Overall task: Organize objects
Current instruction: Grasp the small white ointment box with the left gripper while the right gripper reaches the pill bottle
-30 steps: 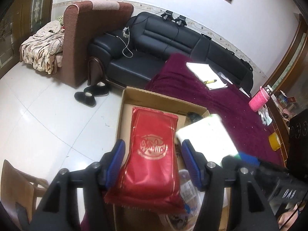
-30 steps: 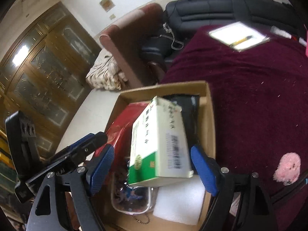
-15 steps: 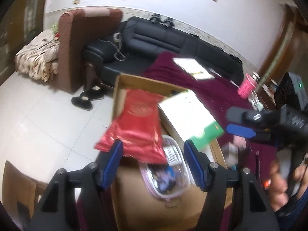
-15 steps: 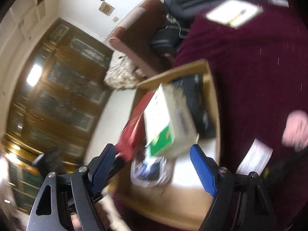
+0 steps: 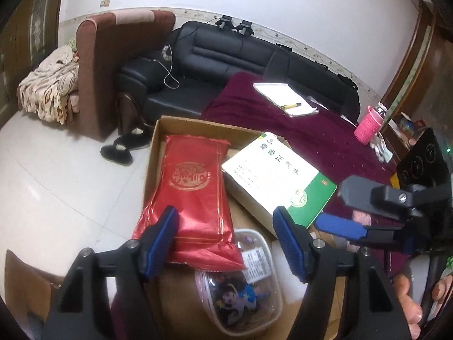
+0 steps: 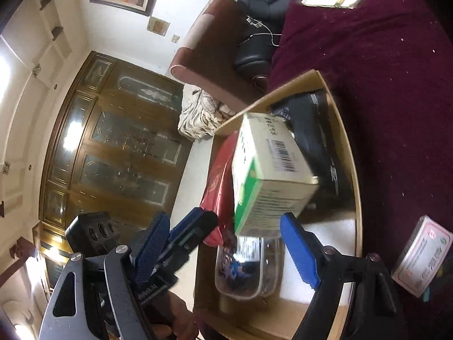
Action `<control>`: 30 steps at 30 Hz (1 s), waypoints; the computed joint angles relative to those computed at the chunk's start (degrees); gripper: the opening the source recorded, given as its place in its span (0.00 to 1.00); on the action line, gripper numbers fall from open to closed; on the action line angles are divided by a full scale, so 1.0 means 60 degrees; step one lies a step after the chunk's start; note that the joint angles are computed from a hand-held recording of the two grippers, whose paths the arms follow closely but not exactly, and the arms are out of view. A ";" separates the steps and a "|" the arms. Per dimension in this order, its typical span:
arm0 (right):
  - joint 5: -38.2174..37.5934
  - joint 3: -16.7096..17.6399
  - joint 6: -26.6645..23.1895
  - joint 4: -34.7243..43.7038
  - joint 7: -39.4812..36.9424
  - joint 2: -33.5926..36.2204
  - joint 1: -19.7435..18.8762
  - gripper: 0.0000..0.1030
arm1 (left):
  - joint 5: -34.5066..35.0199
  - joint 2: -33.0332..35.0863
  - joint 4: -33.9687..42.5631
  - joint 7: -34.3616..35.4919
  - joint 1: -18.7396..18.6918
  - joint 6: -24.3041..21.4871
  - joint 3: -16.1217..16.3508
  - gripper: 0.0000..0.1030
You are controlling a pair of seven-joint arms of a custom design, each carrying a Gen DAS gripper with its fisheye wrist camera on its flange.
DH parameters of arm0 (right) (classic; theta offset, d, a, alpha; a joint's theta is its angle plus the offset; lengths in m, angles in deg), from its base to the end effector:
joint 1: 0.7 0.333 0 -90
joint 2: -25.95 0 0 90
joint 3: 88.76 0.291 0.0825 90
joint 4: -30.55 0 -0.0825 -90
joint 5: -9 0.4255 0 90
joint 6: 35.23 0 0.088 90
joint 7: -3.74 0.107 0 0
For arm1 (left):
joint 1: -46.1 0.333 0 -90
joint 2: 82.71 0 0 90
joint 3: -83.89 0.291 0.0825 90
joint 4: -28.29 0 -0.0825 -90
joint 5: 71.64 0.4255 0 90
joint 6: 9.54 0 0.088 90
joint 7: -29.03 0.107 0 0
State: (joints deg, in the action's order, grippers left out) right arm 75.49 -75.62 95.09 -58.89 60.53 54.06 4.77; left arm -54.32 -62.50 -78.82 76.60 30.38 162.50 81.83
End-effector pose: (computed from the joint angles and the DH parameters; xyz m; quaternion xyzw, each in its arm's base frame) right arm 0.7029 0.2364 0.3657 -0.6525 0.5633 0.2359 0.4487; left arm 0.6627 -0.2330 0.3689 -0.7017 0.6005 -0.3461 0.1653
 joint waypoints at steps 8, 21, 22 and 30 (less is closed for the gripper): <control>0.0194 -0.0321 -0.0199 -0.1401 -0.0868 -0.1202 -0.0123 0.87 | 0.0338 -0.0733 -0.1145 -0.0554 -0.0877 0.1109 0.0755 0.69; 0.0028 -0.1862 0.1359 -0.4581 -0.3179 -0.3882 -0.0389 0.87 | 0.2420 -0.0456 -0.0253 -0.1605 -0.1689 0.0496 0.0414 0.78; 0.0169 -0.1978 0.1697 -0.4863 -0.3467 -0.4100 -0.0416 0.87 | 0.2370 -0.0312 -0.0060 -0.1427 -0.1662 0.0348 0.0237 0.78; 0.2694 -0.2707 0.2821 -0.5447 -0.5221 -0.4155 -0.0813 0.87 | 0.0808 0.1583 0.2654 0.0859 -0.1606 -0.1501 -0.0998 0.78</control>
State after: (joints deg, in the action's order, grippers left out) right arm 91.65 -91.86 112.02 -91.57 29.21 29.13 -0.11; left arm -49.48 -53.00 -62.90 81.75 20.75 153.50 75.84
